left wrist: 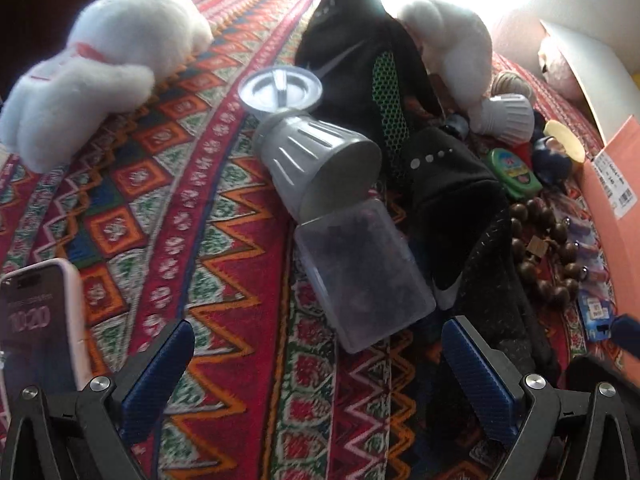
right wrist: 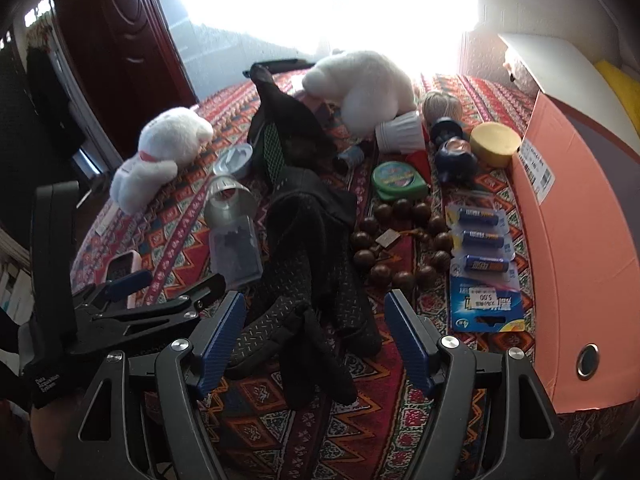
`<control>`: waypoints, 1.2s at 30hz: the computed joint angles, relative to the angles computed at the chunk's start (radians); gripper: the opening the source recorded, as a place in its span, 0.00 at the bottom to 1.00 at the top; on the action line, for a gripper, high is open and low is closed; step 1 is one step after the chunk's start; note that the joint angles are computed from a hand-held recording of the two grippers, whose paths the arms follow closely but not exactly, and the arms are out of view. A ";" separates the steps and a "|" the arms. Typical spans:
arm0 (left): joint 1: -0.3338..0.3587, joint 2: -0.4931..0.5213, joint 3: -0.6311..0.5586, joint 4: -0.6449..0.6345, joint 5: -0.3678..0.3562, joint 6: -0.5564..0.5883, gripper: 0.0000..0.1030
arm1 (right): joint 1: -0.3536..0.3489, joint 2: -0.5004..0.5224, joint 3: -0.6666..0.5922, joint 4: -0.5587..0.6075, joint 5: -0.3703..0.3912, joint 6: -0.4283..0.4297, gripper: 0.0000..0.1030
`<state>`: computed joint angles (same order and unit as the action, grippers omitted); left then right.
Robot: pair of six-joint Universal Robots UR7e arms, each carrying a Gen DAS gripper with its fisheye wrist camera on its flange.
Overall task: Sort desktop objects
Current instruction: 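Move both tools back over the items on the bed, then grasp the clear plastic box with the left tool while the right tool grasps the silver lamp shade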
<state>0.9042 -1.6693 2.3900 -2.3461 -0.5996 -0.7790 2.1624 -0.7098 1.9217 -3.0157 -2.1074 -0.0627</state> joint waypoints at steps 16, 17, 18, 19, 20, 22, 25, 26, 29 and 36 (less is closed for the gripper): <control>0.057 0.167 -0.095 0.002 0.048 0.055 0.56 | -0.065 0.021 -0.045 0.134 0.017 0.046 0.65; 0.055 0.145 -0.088 0.015 0.043 0.052 0.54 | -0.066 0.024 -0.049 0.138 0.021 0.049 0.65; 0.053 0.123 -0.081 0.029 0.038 0.048 0.53 | -0.067 0.027 -0.054 0.141 0.025 0.051 0.65; 0.050 0.101 -0.075 0.043 0.032 0.044 0.53 | -0.067 0.030 -0.059 0.143 0.028 0.054 0.65; 0.048 0.078 -0.068 0.058 0.027 0.031 0.53 | -0.067 0.034 -0.065 0.145 0.031 0.056 0.65; 0.037 0.039 -0.060 0.121 0.027 -0.004 0.53 | -0.065 0.046 -0.081 0.151 0.033 0.060 0.65; 0.027 0.013 -0.051 0.137 0.014 -0.013 0.53 | -0.061 0.067 -0.107 0.167 0.028 0.067 0.66; 0.026 0.013 -0.052 0.140 0.015 -0.014 0.54 | -0.059 0.072 -0.112 0.164 0.023 0.070 0.66; 0.044 0.033 -0.045 0.100 0.028 0.029 0.59 | -0.044 0.083 -0.126 0.124 0.021 0.051 0.66; 0.059 -0.014 -0.021 0.033 0.003 0.091 0.53 | -0.011 0.159 -0.257 0.130 0.044 -0.078 0.61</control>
<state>0.9631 -1.6832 2.3690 -2.3130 -0.5967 -0.6884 2.1519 -0.5505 1.6643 -2.8860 -2.0634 -0.1402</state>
